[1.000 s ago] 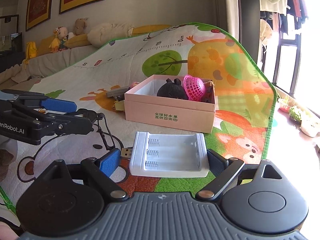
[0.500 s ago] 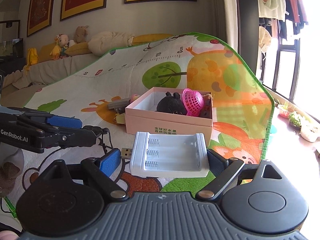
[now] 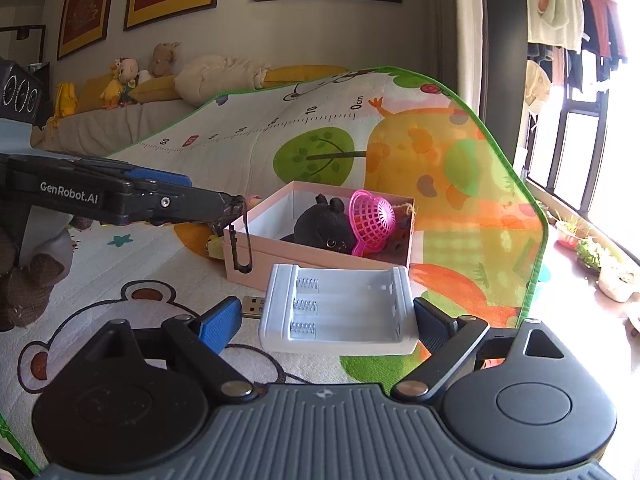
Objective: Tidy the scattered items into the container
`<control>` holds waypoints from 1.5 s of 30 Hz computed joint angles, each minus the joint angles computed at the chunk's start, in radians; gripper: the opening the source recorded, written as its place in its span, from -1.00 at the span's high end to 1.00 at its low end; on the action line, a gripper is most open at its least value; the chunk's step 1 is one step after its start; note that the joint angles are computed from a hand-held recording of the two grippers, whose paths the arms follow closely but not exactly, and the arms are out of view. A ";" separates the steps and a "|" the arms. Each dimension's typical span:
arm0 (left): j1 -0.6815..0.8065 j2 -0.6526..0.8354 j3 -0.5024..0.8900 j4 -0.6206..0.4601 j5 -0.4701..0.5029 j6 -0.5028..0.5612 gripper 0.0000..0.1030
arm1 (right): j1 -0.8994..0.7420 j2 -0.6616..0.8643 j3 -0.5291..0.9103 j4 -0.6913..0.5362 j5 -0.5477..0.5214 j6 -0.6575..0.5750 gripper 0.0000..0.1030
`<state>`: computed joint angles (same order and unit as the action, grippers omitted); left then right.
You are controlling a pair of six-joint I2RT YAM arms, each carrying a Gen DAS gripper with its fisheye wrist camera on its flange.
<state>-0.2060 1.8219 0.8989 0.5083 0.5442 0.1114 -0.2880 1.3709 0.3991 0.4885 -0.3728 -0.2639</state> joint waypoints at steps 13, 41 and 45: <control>-0.010 0.382 0.678 -0.184 0.071 -0.117 -0.89 | 0.090 0.437 0.527 -0.019 0.078 0.030 -0.77; 0.133 0.342 0.289 -0.120 -0.148 0.059 -1.00 | 0.158 0.445 0.491 -0.098 0.177 0.022 -0.79; 0.100 0.380 0.334 -0.106 -0.184 0.108 -1.00 | 0.178 0.373 0.419 -0.087 0.142 0.039 -0.78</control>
